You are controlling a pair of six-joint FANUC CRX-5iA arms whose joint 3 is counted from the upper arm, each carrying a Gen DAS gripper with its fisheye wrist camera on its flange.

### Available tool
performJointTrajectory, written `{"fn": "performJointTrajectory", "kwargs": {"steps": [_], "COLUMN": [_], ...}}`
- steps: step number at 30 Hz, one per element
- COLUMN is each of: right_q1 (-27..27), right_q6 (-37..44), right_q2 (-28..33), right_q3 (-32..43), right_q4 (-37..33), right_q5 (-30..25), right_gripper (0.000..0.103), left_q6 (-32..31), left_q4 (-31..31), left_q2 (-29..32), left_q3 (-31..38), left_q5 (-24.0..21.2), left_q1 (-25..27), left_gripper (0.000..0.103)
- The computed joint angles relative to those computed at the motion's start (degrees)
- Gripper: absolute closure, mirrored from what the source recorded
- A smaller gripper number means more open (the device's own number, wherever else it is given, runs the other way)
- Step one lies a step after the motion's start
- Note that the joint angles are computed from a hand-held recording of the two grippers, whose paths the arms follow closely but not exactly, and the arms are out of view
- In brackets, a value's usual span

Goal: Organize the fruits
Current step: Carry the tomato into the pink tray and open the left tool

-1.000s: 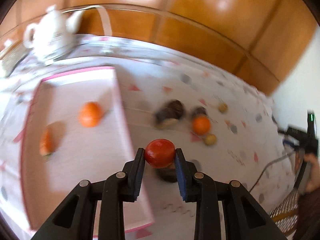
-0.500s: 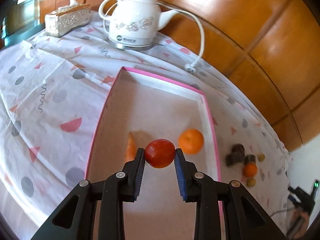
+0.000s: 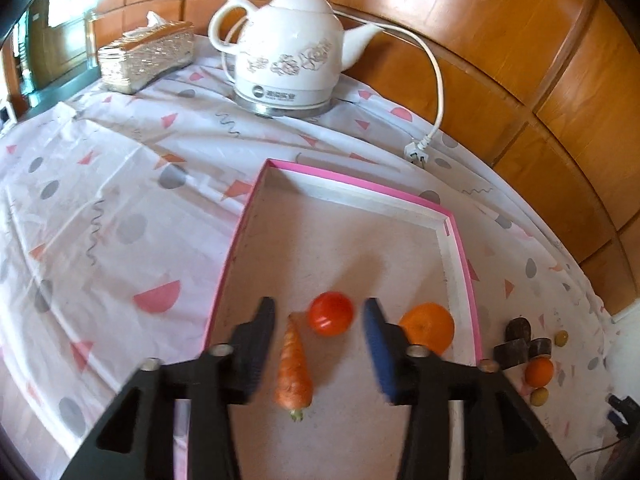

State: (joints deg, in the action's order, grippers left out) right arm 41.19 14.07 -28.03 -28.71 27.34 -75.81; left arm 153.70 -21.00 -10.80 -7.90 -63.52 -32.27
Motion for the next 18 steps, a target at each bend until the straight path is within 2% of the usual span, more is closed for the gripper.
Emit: {"fn": "performJointTrajectory", "kwargs": {"steps": [8, 12, 18], "right_q1": [0.36, 0.45, 0.45], "right_q6": [-0.44, -0.40, 2.02], "right_q2": [-0.23, -0.11, 0.53], "right_q3": [-0.02, 0.10, 0.67], "right_q4": [0.27, 0.20, -1.12], "right_q5": [-0.20, -0.27, 0.58], "right_gripper": [0.047, 0.047, 0.047], "left_q6": [6.56, 10.79, 14.80], "left_q4": [-4.77, -9.19, -14.48], "left_q2": [-0.92, -1.77, -1.71], "left_q3": [1.57, 2.45, 4.03], "left_q5": [-7.63, -11.78, -17.41], "left_q1": [-6.18, -11.28, -17.43], "left_gripper": [0.050, 0.031, 0.024]}}
